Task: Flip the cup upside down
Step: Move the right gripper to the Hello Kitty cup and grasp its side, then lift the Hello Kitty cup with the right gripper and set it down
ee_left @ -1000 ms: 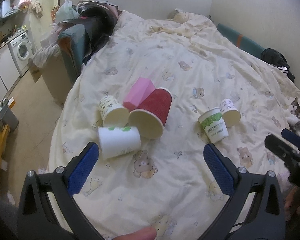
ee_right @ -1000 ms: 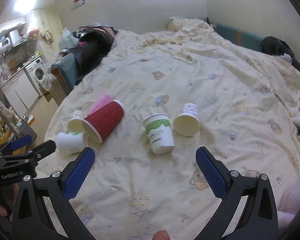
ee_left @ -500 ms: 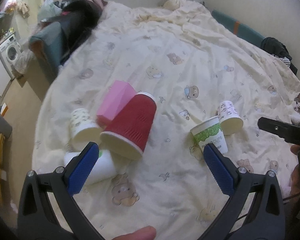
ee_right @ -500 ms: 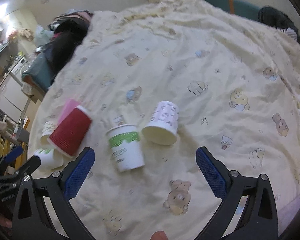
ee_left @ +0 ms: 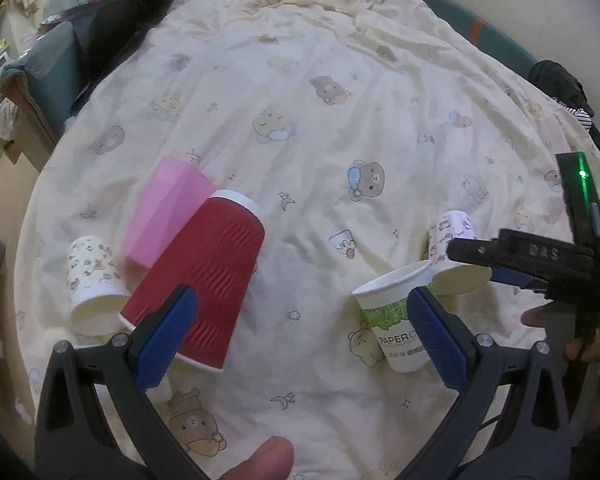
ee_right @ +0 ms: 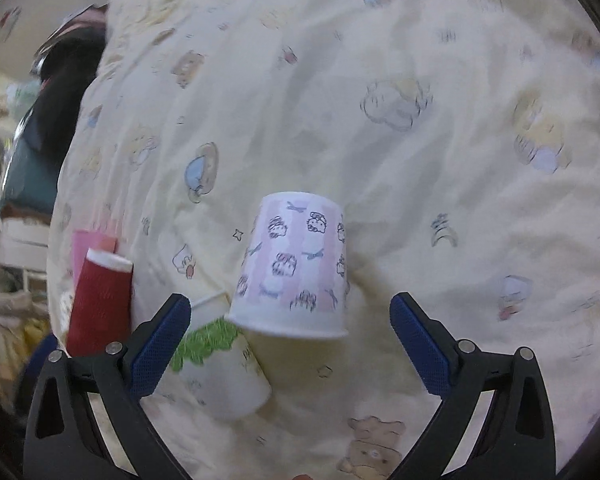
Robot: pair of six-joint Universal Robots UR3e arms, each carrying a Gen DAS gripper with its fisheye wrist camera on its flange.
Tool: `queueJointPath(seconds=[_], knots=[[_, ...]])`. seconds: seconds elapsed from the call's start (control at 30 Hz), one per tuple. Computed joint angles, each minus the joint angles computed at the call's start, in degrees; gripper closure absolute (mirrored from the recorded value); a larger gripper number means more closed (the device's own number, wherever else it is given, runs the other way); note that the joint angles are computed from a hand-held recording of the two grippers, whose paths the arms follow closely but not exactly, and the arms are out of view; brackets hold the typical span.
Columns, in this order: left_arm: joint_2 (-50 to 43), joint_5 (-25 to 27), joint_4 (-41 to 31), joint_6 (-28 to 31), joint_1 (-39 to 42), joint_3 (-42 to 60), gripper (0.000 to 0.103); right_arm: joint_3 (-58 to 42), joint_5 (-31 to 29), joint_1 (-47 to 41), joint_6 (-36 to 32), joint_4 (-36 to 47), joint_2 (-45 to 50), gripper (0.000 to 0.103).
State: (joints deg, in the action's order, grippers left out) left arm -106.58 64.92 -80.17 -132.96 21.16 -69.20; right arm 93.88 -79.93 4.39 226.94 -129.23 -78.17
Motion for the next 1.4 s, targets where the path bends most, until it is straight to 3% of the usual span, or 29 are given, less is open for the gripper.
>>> queueJointPath(seconds=[0.13, 0.3, 0.43, 0.57, 0.87, 1.13, 1.4], knots=[[0.07, 0.74, -0.19, 0.05, -0.56, -0.32, 0.000, 0.96, 2.39, -1.00, 0.95, -2.61, 1.62, 0.009], [1.22, 0.95, -0.94, 0.56, -0.10, -0.85, 0.000, 3.12, 3.74, -1.80, 0.52, -4.51, 1.48, 0.037], [2.77, 0.18, -1.19, 1.59, 1.31, -1.60, 0.000, 4.47, 2.72, -1.57, -0.33, -4.94, -1.34, 0.039], [4.88, -0.90, -5.88, 4.23, 4.57, -0.30, 0.000, 5.58, 1.39, 0.03, 0.92, -4.05, -6.38, 0.039], [8.69, -3.44, -19.36, 16.21, 17.81, 4.38, 0.000, 2.14, -1.13, 13.79, 8.98, -3.26, -10.29, 0.039], [9.94, -2.94, -23.56, 24.73, 30.09, 3.61, 0.000, -7.27, -2.33, 27.48, 14.83, -5.57, 0.65, 0.039], [8.58, 0.90, -24.07, 25.00, 35.13, 0.21, 0.000, -11.78, 2.05, 30.54, 14.90, -7.77, 12.18, 0.039]])
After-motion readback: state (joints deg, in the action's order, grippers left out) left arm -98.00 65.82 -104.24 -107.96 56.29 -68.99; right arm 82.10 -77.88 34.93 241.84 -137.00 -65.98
